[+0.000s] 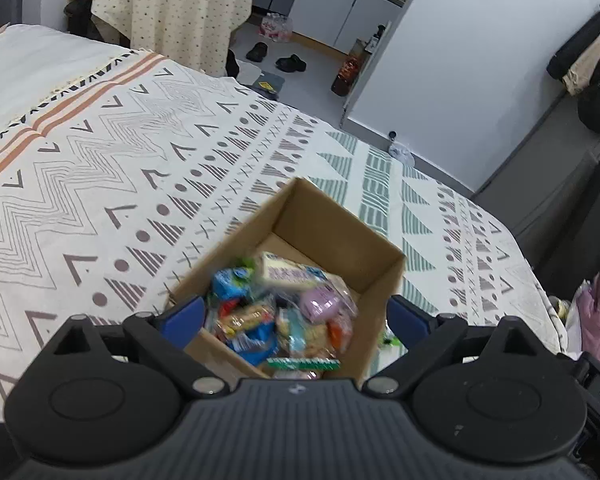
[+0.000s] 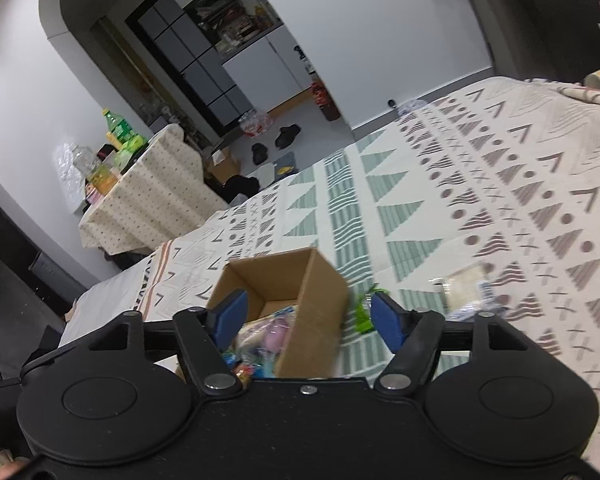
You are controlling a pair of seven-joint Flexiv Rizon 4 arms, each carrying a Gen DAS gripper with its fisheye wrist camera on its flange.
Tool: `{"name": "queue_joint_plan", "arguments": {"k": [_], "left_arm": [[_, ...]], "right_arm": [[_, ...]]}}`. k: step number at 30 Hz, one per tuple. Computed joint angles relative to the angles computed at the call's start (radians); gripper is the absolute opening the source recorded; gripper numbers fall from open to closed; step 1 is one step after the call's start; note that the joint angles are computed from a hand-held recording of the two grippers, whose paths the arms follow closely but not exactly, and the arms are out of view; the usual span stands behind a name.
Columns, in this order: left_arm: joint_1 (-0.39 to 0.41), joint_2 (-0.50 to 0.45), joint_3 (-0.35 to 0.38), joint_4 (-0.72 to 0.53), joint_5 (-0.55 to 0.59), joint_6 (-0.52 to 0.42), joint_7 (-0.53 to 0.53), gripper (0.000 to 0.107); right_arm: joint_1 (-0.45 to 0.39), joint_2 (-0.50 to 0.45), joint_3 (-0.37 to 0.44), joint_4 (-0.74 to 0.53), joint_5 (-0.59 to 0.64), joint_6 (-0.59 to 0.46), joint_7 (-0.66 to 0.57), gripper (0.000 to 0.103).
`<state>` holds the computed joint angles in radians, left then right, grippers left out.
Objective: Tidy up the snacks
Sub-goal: 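Open both grippers to drop the blue packet and pink candy into the box, then withdraw both grippers toward the green candy and clear bread packet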
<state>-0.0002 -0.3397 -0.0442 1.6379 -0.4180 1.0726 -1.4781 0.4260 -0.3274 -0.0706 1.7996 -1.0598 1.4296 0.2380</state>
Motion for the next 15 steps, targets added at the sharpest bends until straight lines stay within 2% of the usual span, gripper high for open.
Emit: {"name": "queue_joint_plan", "arguments": {"k": [6,8,15], "left_arm": [[-0.025,0.032,0.000,0.031,0.021,0.004,-0.009,0.102],[-0.036,0.042,-0.001,0.042,0.030,0.012,-0.009,0.103],[-0.063,0.065,-0.013,0.070,0.039,0.046,0.005,0.103]], "right_arm": [[-0.038,0.065,-0.001,0.076,-0.093,0.011,0.070,0.076],[-0.060,0.083,0.005,0.095,-0.135,0.014,0.103,0.082],[-0.157,0.143,0.054,0.161,-0.230,0.024,0.159,0.083]]}}
